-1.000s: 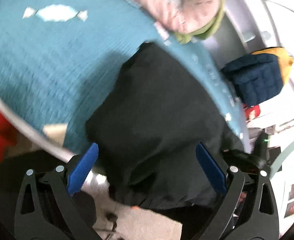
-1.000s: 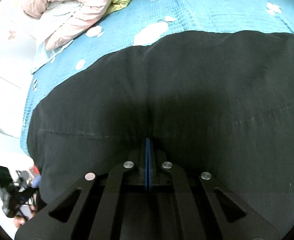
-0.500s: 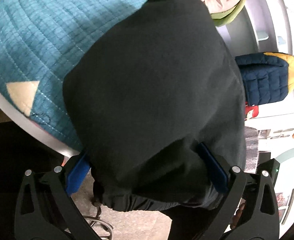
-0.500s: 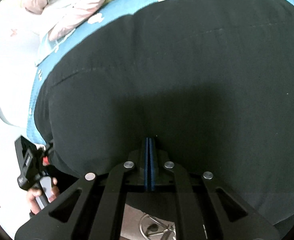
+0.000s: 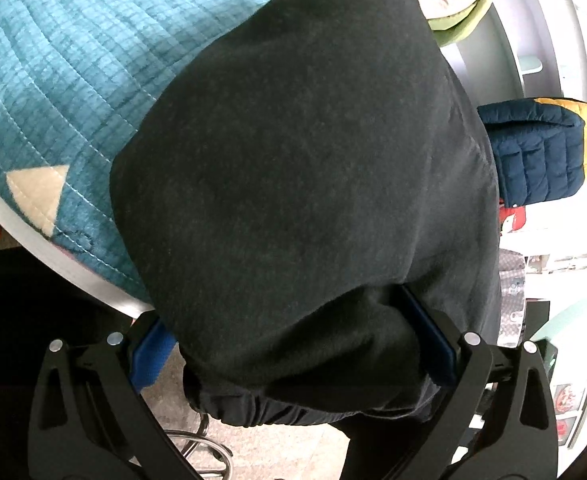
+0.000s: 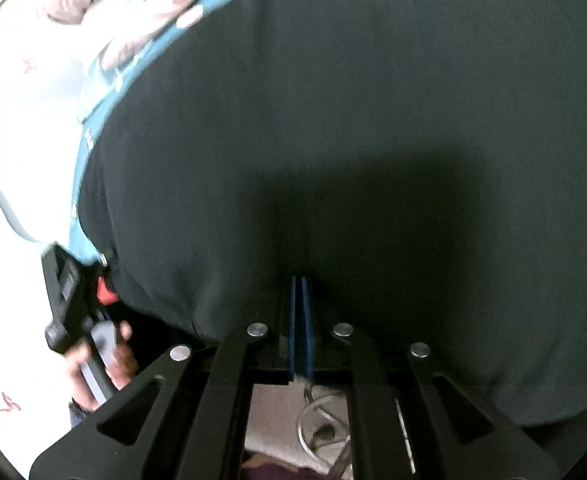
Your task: Fold large clothes
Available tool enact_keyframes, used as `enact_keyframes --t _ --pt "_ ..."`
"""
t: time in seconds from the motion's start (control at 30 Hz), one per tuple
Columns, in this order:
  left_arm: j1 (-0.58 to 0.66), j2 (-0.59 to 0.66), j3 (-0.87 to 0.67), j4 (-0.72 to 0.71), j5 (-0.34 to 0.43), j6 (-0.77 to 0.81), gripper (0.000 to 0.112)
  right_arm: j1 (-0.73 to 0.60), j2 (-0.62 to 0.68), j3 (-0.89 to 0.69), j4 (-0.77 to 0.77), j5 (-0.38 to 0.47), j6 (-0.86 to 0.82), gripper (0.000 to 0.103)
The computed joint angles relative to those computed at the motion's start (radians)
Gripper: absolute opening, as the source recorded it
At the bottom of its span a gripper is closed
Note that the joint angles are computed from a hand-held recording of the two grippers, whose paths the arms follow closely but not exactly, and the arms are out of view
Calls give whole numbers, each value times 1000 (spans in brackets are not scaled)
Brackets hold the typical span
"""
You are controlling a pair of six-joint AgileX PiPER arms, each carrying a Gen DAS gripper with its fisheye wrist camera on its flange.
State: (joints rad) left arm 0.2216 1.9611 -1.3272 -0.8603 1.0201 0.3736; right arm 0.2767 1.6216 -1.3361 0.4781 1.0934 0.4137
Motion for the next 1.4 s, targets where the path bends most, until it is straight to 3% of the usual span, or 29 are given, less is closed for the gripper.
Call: enact_keyframes --t 0.13,0.2,0.37,0.47,0.77,0.83,1.0,1.1,1.27,1.4 --pt "-16 -18 11 8 -28 5 99 12 19 91 -5 -119 -13 0" --pt "-16 -25 11 12 -21 6 99 7 56 81 4 -130 -39 0" --pt "6 -82 31 -32 14 80 74 -5 71 73 31 -130 -80 0" --pt "3 -122 18 -22 41 88 66 -6 61 86 39 -146 -85 0" --pt "9 -165 -2 -44 60 109 59 -35 -145 269 36 -244 -136 4" --pt "-1 -174 -30 -32 75 102 58 -12 -173 262 -24 -250 -103 8" --pt "-38 -185 -100 -22 103 55 58 133 -289 246 -304 -316 86 45" --pt "-62 -184 -121 -3 104 22 58 284 -325 225 -522 -355 210 56" --pt "-49 -163 -137 -1 132 4 58 531 -267 181 -846 -366 372 68" --pt "-34 -145 -159 0 158 8 58 670 -157 155 -1078 -357 484 69"
